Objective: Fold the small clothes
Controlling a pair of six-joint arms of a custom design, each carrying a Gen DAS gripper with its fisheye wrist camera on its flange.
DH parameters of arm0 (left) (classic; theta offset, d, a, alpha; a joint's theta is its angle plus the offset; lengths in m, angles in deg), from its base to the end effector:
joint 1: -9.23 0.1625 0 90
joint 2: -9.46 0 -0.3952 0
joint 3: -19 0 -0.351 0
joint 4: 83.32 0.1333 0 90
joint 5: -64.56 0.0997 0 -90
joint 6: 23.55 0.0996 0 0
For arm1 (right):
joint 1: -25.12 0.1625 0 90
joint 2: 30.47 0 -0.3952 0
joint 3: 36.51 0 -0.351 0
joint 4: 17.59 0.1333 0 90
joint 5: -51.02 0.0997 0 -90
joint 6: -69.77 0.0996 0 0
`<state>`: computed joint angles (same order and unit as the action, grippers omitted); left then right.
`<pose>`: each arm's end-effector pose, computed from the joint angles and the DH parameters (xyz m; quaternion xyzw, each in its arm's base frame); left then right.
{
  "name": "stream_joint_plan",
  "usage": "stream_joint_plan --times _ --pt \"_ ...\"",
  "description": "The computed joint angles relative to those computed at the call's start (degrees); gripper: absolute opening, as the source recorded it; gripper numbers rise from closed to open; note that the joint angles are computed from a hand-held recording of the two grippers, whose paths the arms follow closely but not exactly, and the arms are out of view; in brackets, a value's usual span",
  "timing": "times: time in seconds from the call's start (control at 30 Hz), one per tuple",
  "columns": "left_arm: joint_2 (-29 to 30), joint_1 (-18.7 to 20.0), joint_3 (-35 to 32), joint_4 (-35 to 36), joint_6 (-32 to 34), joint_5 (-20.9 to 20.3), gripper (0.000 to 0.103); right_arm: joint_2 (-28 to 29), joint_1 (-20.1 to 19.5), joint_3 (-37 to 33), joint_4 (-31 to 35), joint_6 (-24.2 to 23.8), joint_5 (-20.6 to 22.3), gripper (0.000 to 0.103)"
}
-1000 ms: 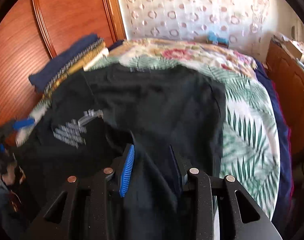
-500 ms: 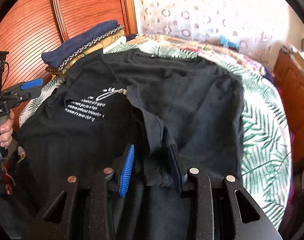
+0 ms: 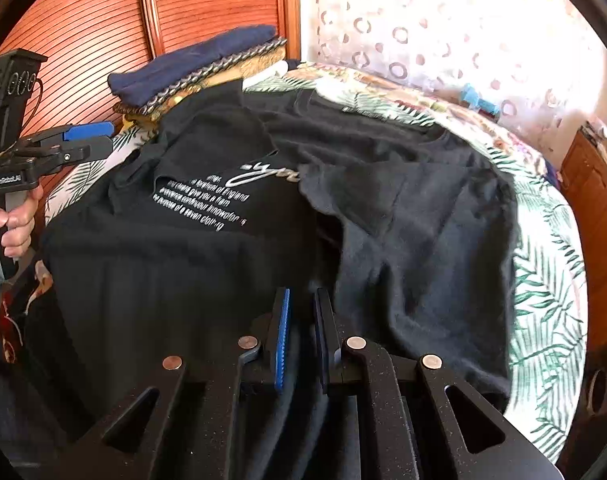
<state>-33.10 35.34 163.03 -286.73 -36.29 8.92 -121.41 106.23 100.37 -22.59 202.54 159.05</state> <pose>-0.2182 -0.3180 0.0260 0.3825 0.8704 -0.2601 0.1689 0.0636 -0.2567 0.1680 0.2336 -0.8700 0.2948 0.3187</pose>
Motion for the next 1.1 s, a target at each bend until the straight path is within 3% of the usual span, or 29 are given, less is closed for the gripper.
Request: stream_joint_plan --times 0.1,0.17,0.27,0.33,0.5,0.67,0.73,1.07,1.1 --pt "-1.27 2.34 -3.01 3.41 3.74 0.18 0.077 -3.05 0.12 -0.62 0.65 0.76 -0.62 0.020" --pt "-1.61 3.88 -5.31 5.74 5.83 0.04 0.074 -4.99 -0.96 -1.31 0.94 0.80 -1.59 0.035" --pt "-1.63 6.77 -10.55 11.68 9.30 0.03 0.063 -5.73 -2.57 -2.72 0.53 0.61 -1.11 0.048" --pt "-1.23 8.09 -13.53 15.10 10.66 0.48 0.055 -5.18 -4.21 -4.41 0.21 0.84 -0.39 0.048" --pt "1.70 11.02 -22.36 24.14 13.32 3.25 0.051 -1.75 -6.35 -9.80 0.35 1.53 1.92 0.048" --pt "4.14 11.86 -27.55 29.54 14.72 5.68 0.046 0.74 -7.65 -14.57 2.35 3.16 1.00 0.050" --pt "5.60 11.79 -28.91 30.91 15.08 7.63 0.034 1.53 -8.49 -16.27 3.99 3.56 0.10 0.050" --pt "8.88 13.90 -33.87 37.49 14.14 10.93 0.033 6.58 -11.34 -22.70 6.50 3.14 -2.66 0.050" --pt "9.10 13.85 -33.80 37.04 14.76 11.19 0.014 7.00 -11.50 -23.13 6.75 3.28 -2.95 0.050"
